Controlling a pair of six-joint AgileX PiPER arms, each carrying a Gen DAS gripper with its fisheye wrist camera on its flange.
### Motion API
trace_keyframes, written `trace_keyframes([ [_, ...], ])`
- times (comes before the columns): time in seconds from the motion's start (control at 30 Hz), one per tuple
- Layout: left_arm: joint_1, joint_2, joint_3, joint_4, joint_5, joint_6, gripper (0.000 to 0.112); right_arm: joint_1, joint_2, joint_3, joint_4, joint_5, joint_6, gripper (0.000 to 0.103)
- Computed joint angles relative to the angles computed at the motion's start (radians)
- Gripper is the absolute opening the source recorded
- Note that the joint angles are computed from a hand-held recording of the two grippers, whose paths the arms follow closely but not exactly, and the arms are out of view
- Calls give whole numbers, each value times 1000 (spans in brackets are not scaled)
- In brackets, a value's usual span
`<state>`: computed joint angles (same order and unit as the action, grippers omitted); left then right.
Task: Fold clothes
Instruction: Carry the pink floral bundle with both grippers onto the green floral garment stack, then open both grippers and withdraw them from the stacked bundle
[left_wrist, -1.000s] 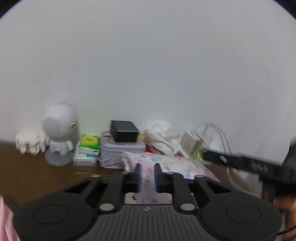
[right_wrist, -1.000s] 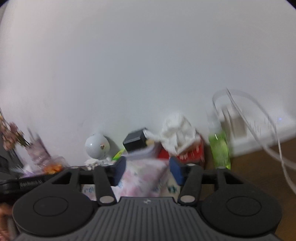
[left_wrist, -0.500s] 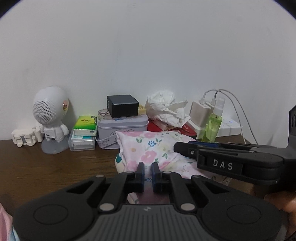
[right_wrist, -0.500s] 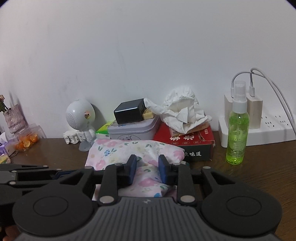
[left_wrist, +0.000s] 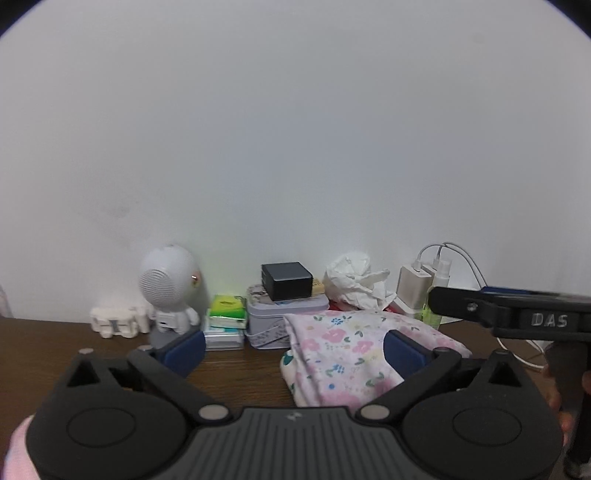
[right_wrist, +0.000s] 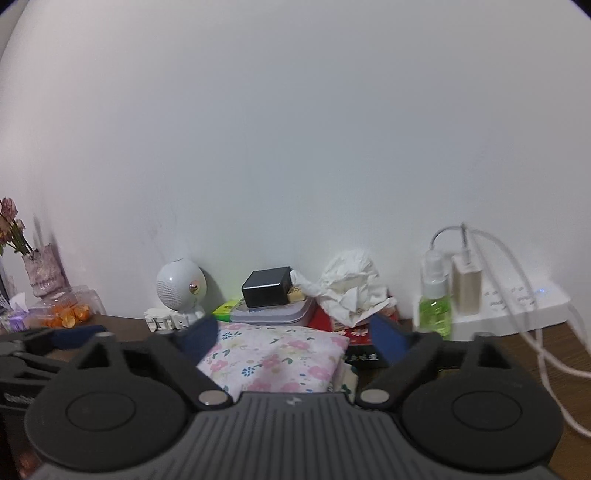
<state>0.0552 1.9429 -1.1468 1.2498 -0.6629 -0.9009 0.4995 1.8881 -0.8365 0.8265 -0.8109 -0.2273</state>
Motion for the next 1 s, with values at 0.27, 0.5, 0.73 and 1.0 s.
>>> trace_keyframes([
  [0.27, 109, -111, 163, 22, -51, 64, 103, 164, -90, 81, 220, -67, -134, 103],
  [0.5, 239, -178, 264, 136, -128, 35, 103, 347, -129, 135, 388, -141, -167, 103],
  [0.73, 374, -258, 394, 282, -203, -3, 103, 580, -125, 155, 607, -234, -167, 103],
  [1.0, 728, -367, 614, 438, -456, 130, 103, 886, -56, 103, 876, -377, -144, 103],
])
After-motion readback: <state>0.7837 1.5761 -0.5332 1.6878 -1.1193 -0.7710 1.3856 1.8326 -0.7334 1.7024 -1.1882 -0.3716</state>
